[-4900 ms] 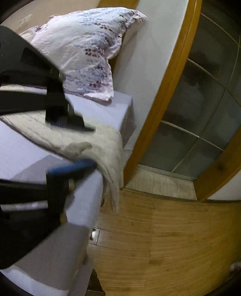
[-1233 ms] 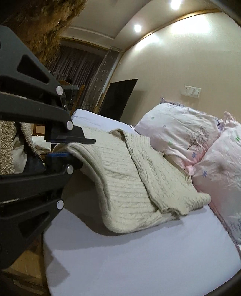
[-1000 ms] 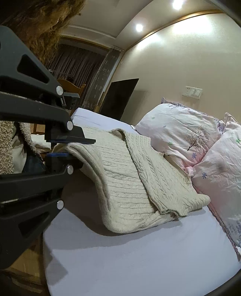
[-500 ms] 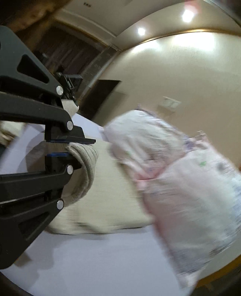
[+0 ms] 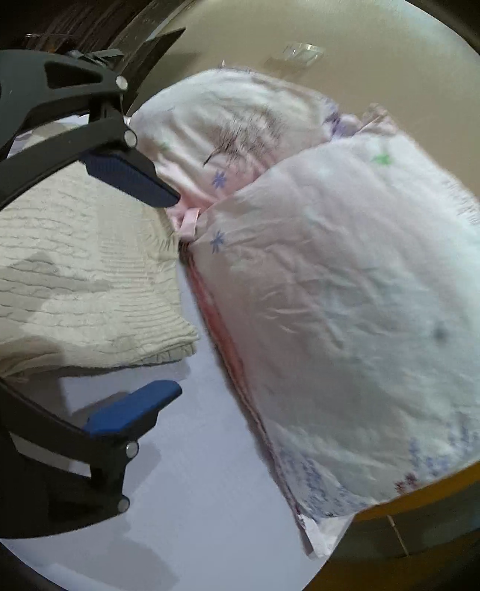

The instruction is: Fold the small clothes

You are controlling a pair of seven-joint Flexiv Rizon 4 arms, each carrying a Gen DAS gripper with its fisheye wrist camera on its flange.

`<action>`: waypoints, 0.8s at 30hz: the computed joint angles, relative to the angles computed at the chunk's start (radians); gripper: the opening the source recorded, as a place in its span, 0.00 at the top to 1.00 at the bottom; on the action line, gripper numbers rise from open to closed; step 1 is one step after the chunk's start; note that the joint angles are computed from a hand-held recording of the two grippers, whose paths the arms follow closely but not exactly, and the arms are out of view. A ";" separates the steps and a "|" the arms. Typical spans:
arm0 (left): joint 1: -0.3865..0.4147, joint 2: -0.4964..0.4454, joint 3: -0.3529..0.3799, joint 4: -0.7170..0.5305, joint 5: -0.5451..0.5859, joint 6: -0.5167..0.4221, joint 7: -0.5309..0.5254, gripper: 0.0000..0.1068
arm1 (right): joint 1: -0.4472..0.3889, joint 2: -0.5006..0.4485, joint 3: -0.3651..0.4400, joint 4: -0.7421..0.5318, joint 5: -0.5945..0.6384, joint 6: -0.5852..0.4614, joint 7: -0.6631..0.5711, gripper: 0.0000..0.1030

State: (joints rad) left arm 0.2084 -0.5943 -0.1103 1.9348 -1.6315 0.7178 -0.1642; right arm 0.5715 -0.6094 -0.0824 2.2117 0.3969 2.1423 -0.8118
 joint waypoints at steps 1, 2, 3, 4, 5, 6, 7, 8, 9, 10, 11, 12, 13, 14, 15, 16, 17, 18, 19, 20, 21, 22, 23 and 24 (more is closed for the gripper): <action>0.002 0.011 0.011 0.011 0.006 0.005 0.017 0.14 | -0.051 0.000 0.050 0.015 -0.036 0.035 0.012 0.08; 0.004 0.009 0.021 0.007 0.048 0.007 -0.001 0.15 | -0.084 0.000 0.083 0.026 -0.061 0.050 0.024 0.08; 0.004 0.007 0.032 0.009 0.098 0.016 -0.025 0.16 | -0.101 0.000 0.100 0.032 -0.076 0.055 0.035 0.08; 0.009 0.002 0.036 0.010 0.138 0.017 -0.040 0.17 | -0.136 -0.006 0.133 0.039 -0.104 0.070 0.055 0.08; 0.013 -0.005 0.038 0.008 0.178 0.018 -0.055 0.18 | -0.163 -0.014 0.160 0.049 -0.126 0.089 0.075 0.08; 0.018 -0.014 0.039 0.005 0.234 0.009 -0.073 0.19 | -0.208 -0.029 0.197 0.054 -0.166 0.108 0.108 0.08; 0.014 -0.025 0.038 0.001 0.287 0.011 -0.092 0.19 | -0.225 -0.042 0.211 0.053 -0.189 0.120 0.129 0.08; 0.016 -0.029 0.032 0.002 0.311 0.017 -0.096 0.20 | -0.241 -0.053 0.225 0.055 -0.211 0.134 0.151 0.08; 0.008 -0.037 0.027 0.002 0.338 0.038 -0.103 0.22 | -0.240 -0.056 0.226 0.064 -0.219 0.143 0.162 0.08; 0.005 -0.044 0.023 0.001 0.363 0.056 -0.116 0.24 | -0.235 -0.059 0.222 0.063 -0.227 0.140 0.171 0.08; 0.001 -0.053 0.016 -0.002 0.381 0.072 -0.133 0.31 | -0.228 -0.061 0.217 0.062 -0.235 0.136 0.176 0.08; 0.000 -0.058 -0.004 0.004 0.354 0.102 -0.120 0.36 | -0.222 -0.061 0.214 0.066 -0.241 0.137 0.178 0.08; -0.003 -0.055 -0.022 0.014 0.308 0.145 -0.093 0.42 | -0.216 -0.062 0.211 0.070 -0.244 0.141 0.180 0.08; -0.006 -0.061 -0.027 0.013 0.301 0.159 -0.103 0.59 | -0.213 -0.062 0.211 0.076 -0.248 0.148 0.181 0.08; 0.002 -0.072 -0.034 0.007 0.299 0.142 -0.138 0.76 | -0.212 -0.061 0.211 0.083 -0.252 0.156 0.184 0.08; 0.024 -0.085 -0.043 0.000 0.304 0.090 -0.183 0.82 | -0.217 -0.062 0.217 0.095 -0.258 0.175 0.187 0.08; 0.031 -0.085 -0.048 0.003 0.292 0.074 -0.204 0.84 | -0.218 -0.061 0.218 0.103 -0.259 0.186 0.190 0.08; 0.034 -0.076 -0.056 0.011 0.266 0.064 -0.208 0.85 | -0.219 -0.059 0.219 0.114 -0.258 0.200 0.193 0.08; 0.049 -0.060 -0.070 0.023 0.231 0.021 -0.194 0.85 | -0.220 -0.055 0.221 0.130 -0.255 0.219 0.195 0.08; 0.059 -0.051 -0.075 0.027 0.212 -0.028 -0.194 0.86 | -0.221 -0.051 0.222 0.147 -0.250 0.241 0.195 0.08; 0.071 -0.028 -0.087 0.041 0.181 -0.101 -0.187 0.86 | -0.219 -0.046 0.220 0.162 -0.244 0.257 0.194 0.08; 0.066 0.000 -0.095 0.057 0.147 -0.146 -0.170 0.86 | -0.209 -0.038 0.214 0.184 -0.222 0.281 0.187 0.08; 0.056 0.030 -0.107 0.075 0.115 -0.194 -0.143 0.86 | -0.196 -0.030 0.207 0.202 -0.195 0.301 0.180 0.08; 0.040 0.053 -0.113 0.087 0.095 -0.229 -0.127 0.86 | -0.182 -0.024 0.203 0.216 -0.170 0.318 0.174 0.08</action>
